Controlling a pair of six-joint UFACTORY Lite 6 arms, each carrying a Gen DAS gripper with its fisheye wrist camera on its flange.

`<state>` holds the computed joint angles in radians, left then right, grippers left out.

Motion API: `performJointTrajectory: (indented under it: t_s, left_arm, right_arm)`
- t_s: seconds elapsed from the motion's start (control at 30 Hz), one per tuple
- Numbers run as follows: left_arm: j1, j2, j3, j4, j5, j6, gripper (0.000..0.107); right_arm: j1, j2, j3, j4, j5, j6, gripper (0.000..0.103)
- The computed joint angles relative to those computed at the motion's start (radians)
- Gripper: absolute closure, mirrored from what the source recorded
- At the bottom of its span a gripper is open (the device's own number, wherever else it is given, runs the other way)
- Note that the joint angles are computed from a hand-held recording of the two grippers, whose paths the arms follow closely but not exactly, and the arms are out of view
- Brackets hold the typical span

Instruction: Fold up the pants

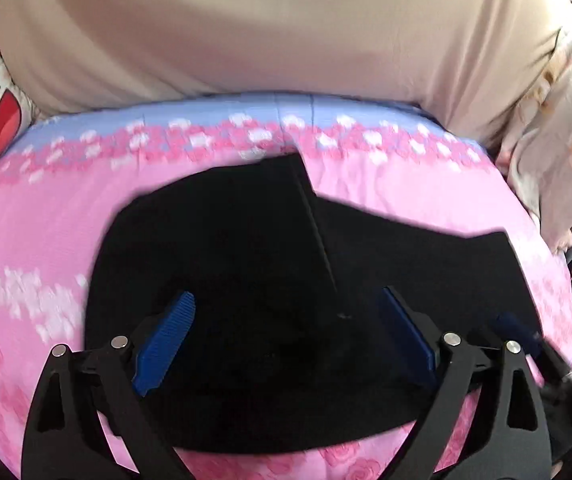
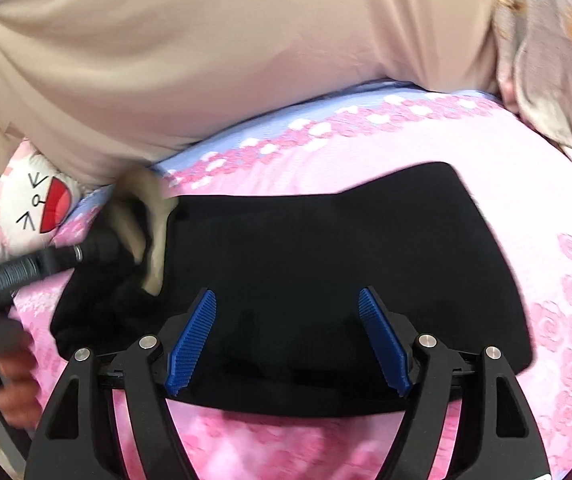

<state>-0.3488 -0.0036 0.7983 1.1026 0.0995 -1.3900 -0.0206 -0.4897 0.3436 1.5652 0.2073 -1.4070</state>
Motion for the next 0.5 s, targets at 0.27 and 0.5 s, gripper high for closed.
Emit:
performJointTrajectory:
  t_s: [0.27,0.5]
  left_arm:
    - [0.190,-0.399,-0.200,-0.044,0.097,0.158,0.009]
    - [0.376,-0.271,-0.173,0.225,0.218,-0.028,0.009]
  right_arm:
    - [-0.101,0.219,0.222,-0.071,0.364,0.037,0.021]
    - [0.183,0.660,0.628,-0.148,0.403,0.206,0.016]
